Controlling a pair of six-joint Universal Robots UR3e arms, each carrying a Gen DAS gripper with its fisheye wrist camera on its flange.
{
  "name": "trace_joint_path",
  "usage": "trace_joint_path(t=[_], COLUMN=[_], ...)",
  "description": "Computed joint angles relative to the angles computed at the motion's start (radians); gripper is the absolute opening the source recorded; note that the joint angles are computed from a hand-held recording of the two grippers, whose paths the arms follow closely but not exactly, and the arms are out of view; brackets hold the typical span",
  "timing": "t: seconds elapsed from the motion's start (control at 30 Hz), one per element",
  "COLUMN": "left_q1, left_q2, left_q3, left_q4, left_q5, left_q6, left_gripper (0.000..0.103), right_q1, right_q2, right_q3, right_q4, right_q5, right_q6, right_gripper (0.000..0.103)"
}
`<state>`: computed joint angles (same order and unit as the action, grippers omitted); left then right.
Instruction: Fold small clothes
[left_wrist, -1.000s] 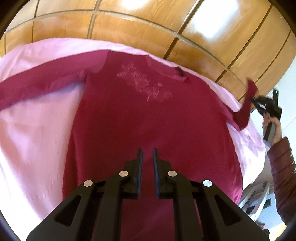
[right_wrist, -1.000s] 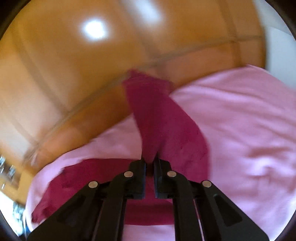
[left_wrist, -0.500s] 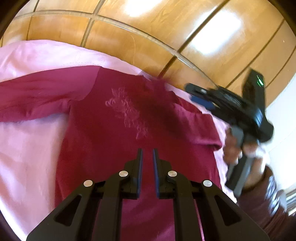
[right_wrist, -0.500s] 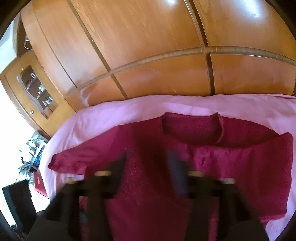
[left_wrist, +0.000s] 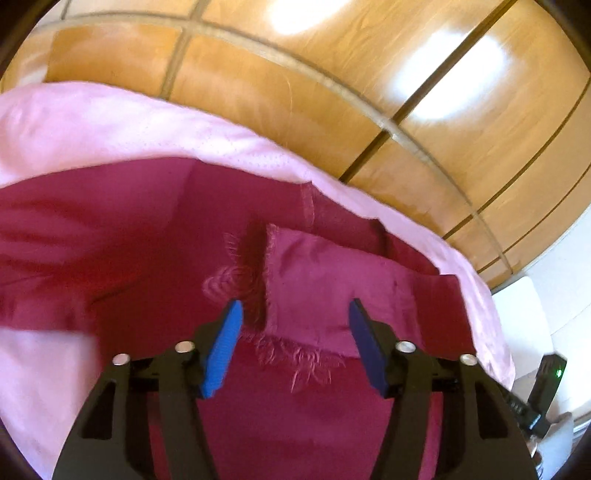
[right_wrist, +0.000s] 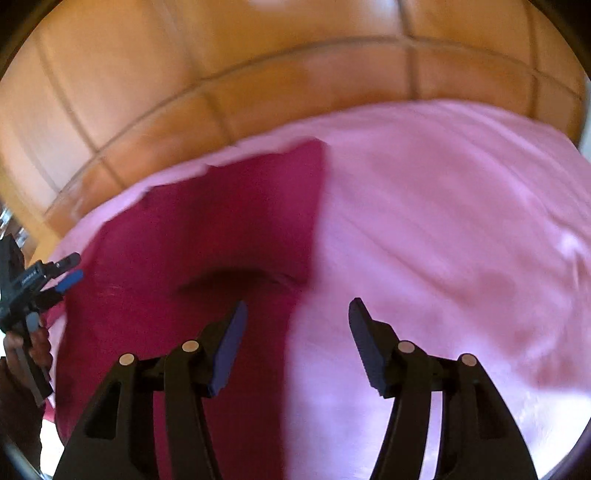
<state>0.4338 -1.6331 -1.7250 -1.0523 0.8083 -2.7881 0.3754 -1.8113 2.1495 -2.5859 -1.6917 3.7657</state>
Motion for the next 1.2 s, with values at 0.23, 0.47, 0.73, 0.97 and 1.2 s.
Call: trace_joint_path(t=[0.23, 0.47, 0.73, 0.97, 1.2], left_q1=[-0.123, 0.041, -0.054, -0.015, -0.107], left_q2=[-0.15, 0.058, -0.037, 0.04, -0.031], left_q3=[0.129, 0.053, 0.05, -0.044, -0.012], left_q4=[0.049, 0.103, 0.183, 0.254, 0.359], left_q5=[0.087, -0.108, 0.198, 0.138, 0.306], left_q6=[-0.104, -0.11, -0.068, -0.084, -0.127], left_gripper=[0.001, 0.001, 0.001, 0.001, 0.001], right_q1=[-0.037, -0.033, 0.06, 0.087, 0.077], right_q2=[0.11, 0.206, 0.232, 0.218, 0.6], right_q3=[0.013, -0.046, -0.137, -0.278, -0.604], right_q4=[-0.149, -0.254, -0.066, -0.032, 0.055], right_q5=[0.041, -0.012, -0.06, -0.069, -0.139], right_q6=[0.049, 0.083, -0.03, -0.1, -0.073], right_gripper=[0.06, 0.055, 0.049, 0.054, 0.059])
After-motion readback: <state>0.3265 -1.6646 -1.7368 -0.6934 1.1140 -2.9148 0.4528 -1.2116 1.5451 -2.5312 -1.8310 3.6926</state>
